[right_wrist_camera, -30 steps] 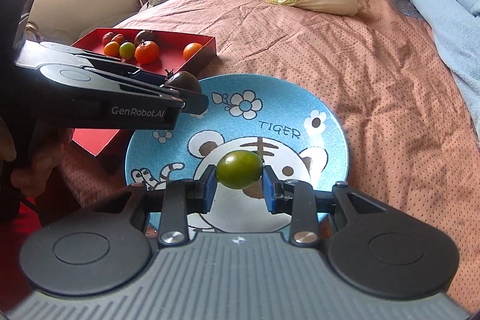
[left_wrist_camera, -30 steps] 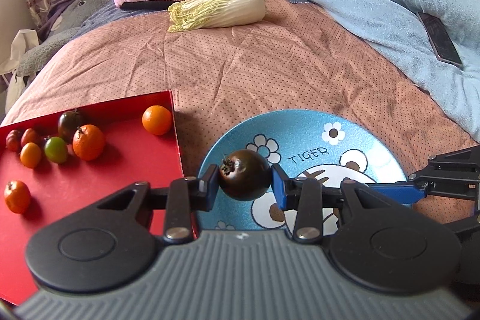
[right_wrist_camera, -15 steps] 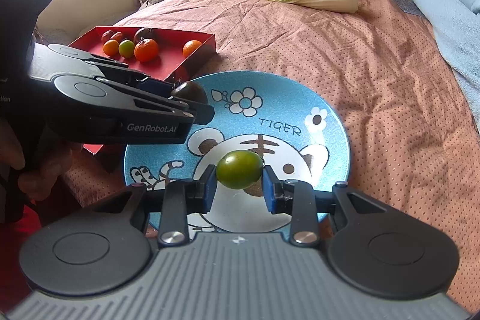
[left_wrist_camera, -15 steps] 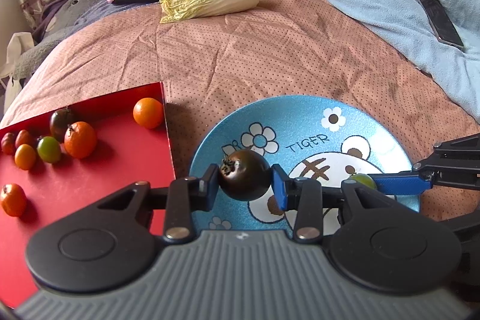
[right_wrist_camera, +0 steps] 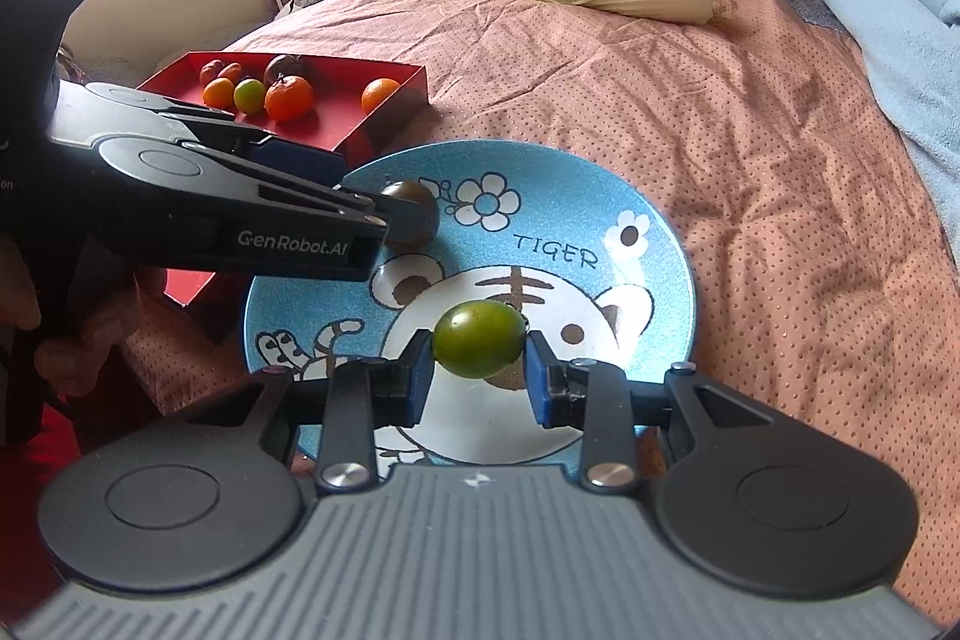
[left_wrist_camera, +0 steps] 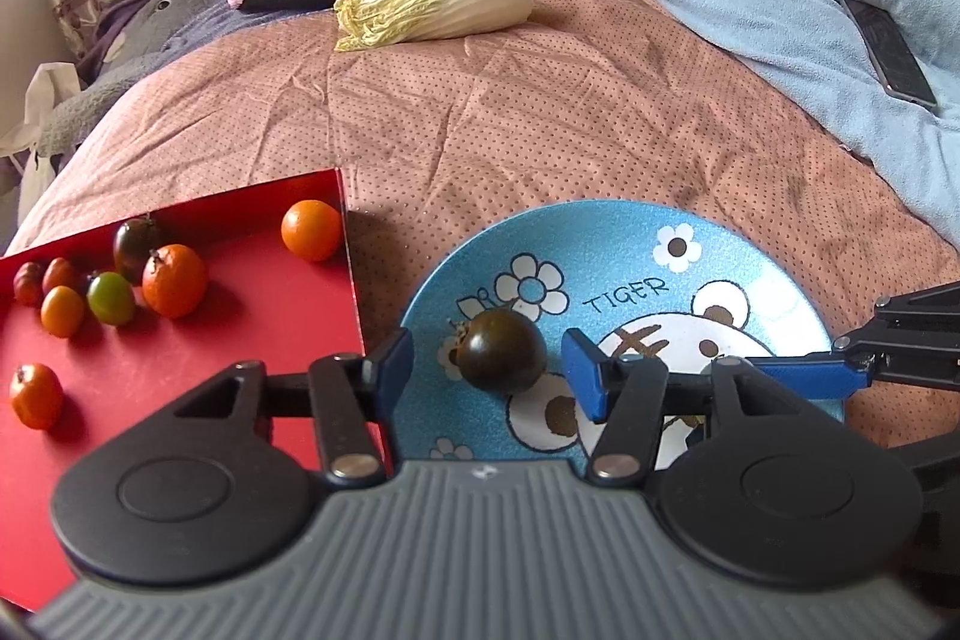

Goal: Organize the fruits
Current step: 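Open the left tool to drop the dark tomato onto the plate, then lower the green tomato onto the plate and open the right tool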

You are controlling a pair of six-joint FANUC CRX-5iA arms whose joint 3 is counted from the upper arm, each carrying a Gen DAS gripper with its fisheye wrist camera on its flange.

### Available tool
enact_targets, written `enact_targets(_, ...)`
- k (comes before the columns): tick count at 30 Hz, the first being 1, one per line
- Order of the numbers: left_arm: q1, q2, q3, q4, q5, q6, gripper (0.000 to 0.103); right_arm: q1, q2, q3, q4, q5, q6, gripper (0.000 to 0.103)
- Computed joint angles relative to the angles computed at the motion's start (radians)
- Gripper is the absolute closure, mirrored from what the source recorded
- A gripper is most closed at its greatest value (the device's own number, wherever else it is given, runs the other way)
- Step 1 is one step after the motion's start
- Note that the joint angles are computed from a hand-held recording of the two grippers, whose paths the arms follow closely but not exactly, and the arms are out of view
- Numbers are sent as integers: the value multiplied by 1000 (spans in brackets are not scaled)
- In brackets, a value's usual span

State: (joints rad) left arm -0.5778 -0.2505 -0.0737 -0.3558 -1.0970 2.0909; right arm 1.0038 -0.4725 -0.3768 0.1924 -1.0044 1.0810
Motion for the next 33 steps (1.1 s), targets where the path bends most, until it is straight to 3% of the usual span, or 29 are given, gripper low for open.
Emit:
enact_targets(11,11,-41,-9,-35,-12,86,46,-13,10,2,-4,5,-3,65)
enact_targets(30,8,-68,-14,-54,-25,113,45,-8,63,12,17,54,-5,64)
enact_targets(31,8,-68,-13,-55,-25,114,45,-8,62,12,20,57,-8,62)
enact_targets(33,8,-69,-14,-55,-25,114,45,-5,57,7,35,65,-24,42)
